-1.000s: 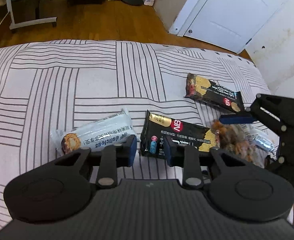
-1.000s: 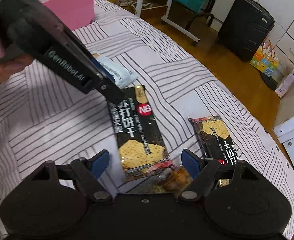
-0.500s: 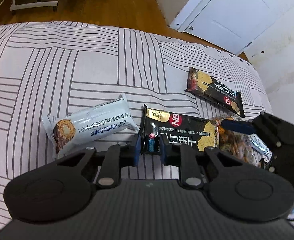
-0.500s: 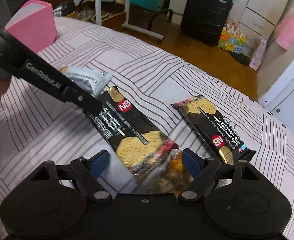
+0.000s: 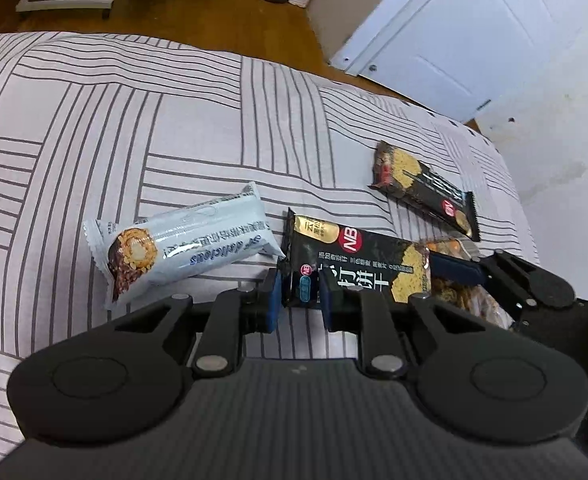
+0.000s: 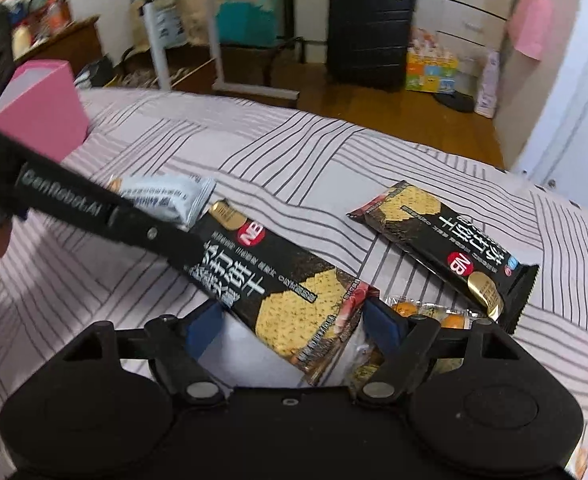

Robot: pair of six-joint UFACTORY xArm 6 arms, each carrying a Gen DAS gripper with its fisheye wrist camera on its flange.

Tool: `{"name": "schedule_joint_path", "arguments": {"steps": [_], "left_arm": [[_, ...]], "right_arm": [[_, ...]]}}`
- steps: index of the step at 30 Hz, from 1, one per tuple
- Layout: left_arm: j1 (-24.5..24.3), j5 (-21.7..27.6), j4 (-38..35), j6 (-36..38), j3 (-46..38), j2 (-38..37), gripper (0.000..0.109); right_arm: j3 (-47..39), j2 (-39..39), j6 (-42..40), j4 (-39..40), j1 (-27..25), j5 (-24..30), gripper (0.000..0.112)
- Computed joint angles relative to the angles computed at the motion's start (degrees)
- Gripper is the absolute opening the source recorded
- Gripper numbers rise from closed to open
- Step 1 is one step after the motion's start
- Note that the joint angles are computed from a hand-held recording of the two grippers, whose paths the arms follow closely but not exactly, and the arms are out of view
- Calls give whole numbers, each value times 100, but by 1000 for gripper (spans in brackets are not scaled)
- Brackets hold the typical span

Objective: Organize snacks
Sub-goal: 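Lift the cracker pack with the left tool into the pink box and release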

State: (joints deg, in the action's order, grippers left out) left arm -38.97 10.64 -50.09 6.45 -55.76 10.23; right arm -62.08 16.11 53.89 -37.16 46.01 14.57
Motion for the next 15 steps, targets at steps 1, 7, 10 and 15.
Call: {"name": "schedule_joint_path", "arguments": {"steps": [1,7,10,15], "left_arm": [[7,29,-100,49,26,-40,18],[10,289,-116,16,128,-224,29],[38,611,-480,74,136,-275,28],[-93,252,146,-489,311,-314,25]], "right_arm": [[-35,5,245,-163,23,70,82],[-76,-27,1029,-769,219,294,86],[-66,10,1045,-703,306,304,102],[-222,68,1152,-936,456,731,98]]}}
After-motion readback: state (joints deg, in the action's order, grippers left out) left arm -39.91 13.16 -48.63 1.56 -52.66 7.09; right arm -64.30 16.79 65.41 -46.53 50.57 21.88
